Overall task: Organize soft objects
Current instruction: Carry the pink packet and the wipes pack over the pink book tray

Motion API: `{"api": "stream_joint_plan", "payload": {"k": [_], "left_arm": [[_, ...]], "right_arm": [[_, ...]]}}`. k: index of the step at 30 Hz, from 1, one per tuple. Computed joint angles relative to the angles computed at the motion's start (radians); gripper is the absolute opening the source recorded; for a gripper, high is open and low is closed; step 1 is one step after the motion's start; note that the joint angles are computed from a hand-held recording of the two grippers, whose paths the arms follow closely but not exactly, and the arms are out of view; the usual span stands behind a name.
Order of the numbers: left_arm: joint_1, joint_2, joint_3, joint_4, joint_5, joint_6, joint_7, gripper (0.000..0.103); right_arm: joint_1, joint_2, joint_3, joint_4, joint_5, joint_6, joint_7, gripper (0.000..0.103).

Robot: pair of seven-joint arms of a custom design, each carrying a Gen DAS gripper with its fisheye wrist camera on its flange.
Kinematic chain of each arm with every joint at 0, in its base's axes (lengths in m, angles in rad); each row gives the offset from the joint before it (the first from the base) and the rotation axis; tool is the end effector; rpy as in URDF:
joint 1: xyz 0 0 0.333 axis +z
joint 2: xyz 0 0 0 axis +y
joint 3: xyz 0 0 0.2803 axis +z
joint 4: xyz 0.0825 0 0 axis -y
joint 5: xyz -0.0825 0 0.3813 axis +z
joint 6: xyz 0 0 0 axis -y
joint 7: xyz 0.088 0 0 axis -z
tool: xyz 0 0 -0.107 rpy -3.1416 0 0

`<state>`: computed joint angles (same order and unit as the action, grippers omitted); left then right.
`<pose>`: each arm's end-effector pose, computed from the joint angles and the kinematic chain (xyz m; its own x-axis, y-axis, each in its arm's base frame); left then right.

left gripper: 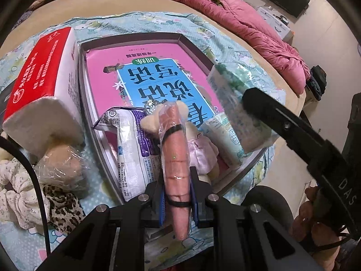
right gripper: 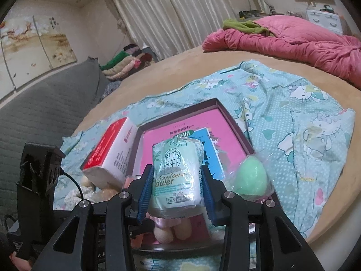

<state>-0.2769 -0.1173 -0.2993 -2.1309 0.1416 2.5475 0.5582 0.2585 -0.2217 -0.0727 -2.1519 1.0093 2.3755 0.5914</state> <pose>0.4663 -0.3100 0.4817 0.2400 -0.9121 0.3324 -0.8412 -0.3663 -0.3977 0.5217 0.1054 0.5136 0.6249 -0.6932 -0.3591 -0.6558 -0.2165 -0.7232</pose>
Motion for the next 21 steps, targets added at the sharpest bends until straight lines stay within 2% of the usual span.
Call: {"api": "stream_joint_plan", "payload": {"k": [21], "left_arm": [[0.019, 0.0, 0.009, -0.026, 0.0, 0.058, -0.017, 0.018]], "right_arm": [[0.012, 0.05, 0.035, 0.014, -0.146, 0.059, 0.079, 0.043]]}}
